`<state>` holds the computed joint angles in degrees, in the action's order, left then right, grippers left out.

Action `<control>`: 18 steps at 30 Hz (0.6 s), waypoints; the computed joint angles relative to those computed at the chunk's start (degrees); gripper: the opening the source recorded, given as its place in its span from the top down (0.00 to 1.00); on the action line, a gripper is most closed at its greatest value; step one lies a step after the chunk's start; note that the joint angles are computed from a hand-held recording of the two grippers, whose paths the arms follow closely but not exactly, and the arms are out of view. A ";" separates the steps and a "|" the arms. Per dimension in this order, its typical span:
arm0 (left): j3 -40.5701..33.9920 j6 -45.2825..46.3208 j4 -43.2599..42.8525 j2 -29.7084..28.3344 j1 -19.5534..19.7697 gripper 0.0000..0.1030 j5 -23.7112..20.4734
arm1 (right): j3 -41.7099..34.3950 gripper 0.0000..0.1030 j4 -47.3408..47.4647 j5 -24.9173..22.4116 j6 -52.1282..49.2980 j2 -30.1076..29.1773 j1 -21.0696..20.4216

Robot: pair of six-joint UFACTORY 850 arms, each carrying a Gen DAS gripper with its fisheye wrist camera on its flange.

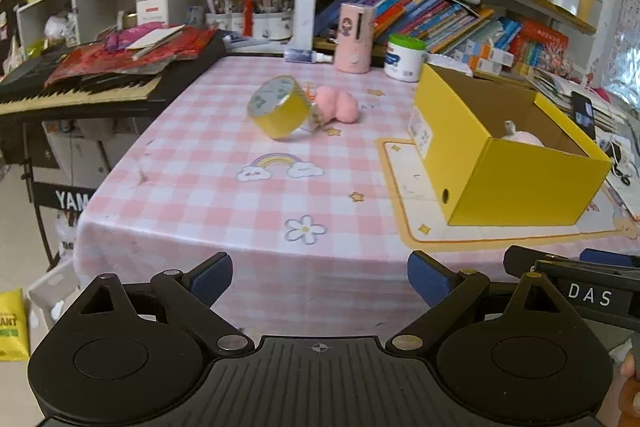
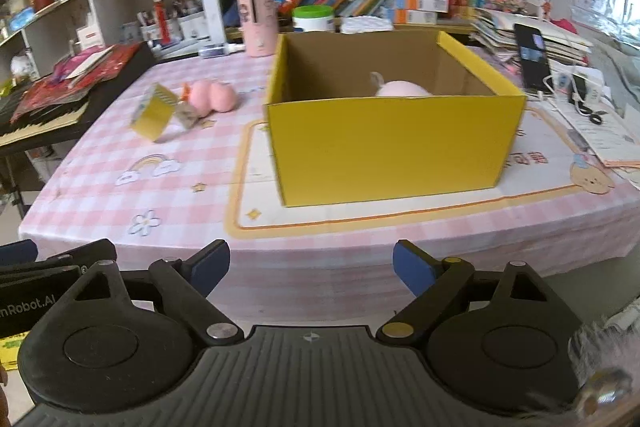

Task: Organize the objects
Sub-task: 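Open both grippers and lift them out of the yellow box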

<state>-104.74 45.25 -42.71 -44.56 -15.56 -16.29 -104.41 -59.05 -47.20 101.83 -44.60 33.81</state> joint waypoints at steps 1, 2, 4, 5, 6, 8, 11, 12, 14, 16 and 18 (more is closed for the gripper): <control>0.24 0.10 -0.19 0.16 0.25 0.07 0.19 | -0.53 0.13 -0.05 0.16 0.07 -0.35 0.13; 0.62 0.46 -0.56 0.40 0.51 0.07 0.44 | -1.07 0.13 -0.21 0.30 0.24 -0.71 0.27; 0.99 0.29 -0.41 0.60 0.96 0.07 0.67 | -2.45 0.13 0.21 0.70 -0.45 -1.59 0.50; 1.18 -0.02 -0.15 0.70 1.20 0.07 0.71 | -3.21 0.14 0.61 0.83 -1.12 -2.07 0.59; 1.28 -0.67 0.45 0.75 1.34 0.07 0.82 | -3.76 0.14 0.78 1.00 -1.60 -2.44 0.67; 1.49 -1.57 1.59 0.90 1.58 0.07 1.13 | -5.15 0.14 0.81 1.03 -2.60 -3.28 0.90; 2.14 1.47 -1.23 1.44 1.82 0.07 2.03 | -7.14 0.17 0.55 0.53 -3.81 -4.43 1.27; 2.14 2.65 -2.47 1.49 1.93 0.07 1.99 | -7.66 0.17 0.47 0.26 -4.03 -4.70 1.39; 2.10 5.07 -4.95 1.52 2.22 0.07 1.73 | -8.93 0.17 0.58 -0.57 -4.67 -5.34 1.58; 1.88 5.31 -5.21 1.38 2.42 0.07 1.51 | -9.69 0.17 0.80 -1.09 -5.29 -5.65 1.69; 1.48 5.10 -5.04 1.12 2.59 0.07 1.40 | -10.70 0.17 0.80 -1.59 -6.00 -6.19 1.90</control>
